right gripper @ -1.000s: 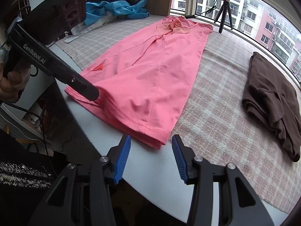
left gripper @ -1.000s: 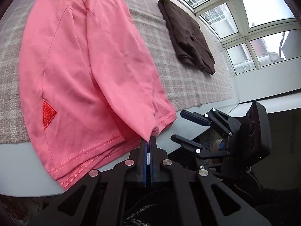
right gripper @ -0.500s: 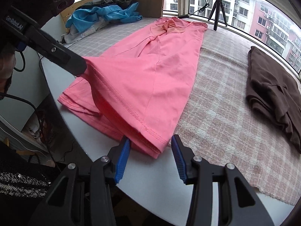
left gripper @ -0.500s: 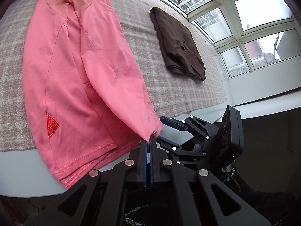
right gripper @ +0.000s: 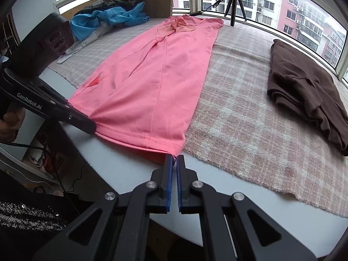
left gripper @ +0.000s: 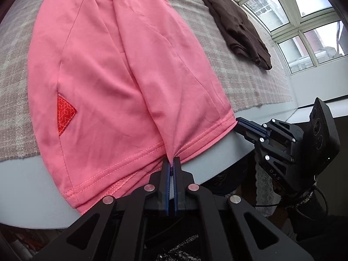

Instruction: Fold clothes

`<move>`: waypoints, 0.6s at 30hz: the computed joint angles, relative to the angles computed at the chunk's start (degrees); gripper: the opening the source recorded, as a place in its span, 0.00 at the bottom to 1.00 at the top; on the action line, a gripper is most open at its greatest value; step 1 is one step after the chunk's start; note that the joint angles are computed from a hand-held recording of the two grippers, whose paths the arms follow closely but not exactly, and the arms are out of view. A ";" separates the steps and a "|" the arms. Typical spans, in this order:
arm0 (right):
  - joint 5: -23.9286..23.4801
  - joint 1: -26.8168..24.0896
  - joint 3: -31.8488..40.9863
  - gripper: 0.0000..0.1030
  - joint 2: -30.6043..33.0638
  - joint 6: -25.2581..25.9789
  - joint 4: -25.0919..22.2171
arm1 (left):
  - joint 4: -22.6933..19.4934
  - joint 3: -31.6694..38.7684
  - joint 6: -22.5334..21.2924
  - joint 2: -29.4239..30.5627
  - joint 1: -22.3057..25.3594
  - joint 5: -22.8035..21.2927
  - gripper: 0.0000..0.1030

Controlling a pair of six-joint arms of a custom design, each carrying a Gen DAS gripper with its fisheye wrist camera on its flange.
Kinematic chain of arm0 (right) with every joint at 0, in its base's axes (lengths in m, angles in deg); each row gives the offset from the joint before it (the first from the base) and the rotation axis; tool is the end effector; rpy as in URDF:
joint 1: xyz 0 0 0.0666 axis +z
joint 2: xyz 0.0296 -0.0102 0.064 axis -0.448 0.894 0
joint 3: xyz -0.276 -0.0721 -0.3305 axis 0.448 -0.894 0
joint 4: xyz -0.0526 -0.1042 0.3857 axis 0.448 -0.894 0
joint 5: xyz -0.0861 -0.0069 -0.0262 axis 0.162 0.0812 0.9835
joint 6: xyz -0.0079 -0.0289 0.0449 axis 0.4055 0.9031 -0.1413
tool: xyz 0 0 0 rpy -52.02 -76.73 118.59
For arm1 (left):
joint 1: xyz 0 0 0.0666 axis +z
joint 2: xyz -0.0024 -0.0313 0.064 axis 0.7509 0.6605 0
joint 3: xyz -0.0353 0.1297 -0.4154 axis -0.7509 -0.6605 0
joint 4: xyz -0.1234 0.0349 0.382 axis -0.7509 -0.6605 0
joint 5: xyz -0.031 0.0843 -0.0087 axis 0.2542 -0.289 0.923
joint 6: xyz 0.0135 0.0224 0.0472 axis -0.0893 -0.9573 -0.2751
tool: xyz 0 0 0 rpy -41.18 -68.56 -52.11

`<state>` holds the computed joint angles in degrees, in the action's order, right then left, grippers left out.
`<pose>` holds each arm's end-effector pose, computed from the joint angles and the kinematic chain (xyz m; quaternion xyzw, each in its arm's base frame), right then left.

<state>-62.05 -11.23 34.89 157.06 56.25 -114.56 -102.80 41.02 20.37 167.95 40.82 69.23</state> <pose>0.5436 0.1639 0.3192 -0.4753 0.8350 0.1539 0.2305 0.4489 -0.0775 0.3172 -0.0873 0.9616 -0.2442 0.0896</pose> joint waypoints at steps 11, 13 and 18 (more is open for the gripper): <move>-10.73 -3.37 12.27 0.32 6.24 -9.08 -13.66 | -1.06 -7.63 8.27 -10.68 6.95 -9.98 0.21; -10.32 -2.27 13.39 0.32 7.76 -9.85 -14.71 | 0.04 -7.92 8.67 -9.89 7.85 -9.79 0.25; -8.52 -0.65 13.84 0.32 9.08 -10.33 -15.09 | 1.48 -7.80 8.42 -7.77 7.72 -7.24 0.28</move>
<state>-70.57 -11.88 48.73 166.14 45.92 -129.66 -101.32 33.21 28.79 160.18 48.54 62.00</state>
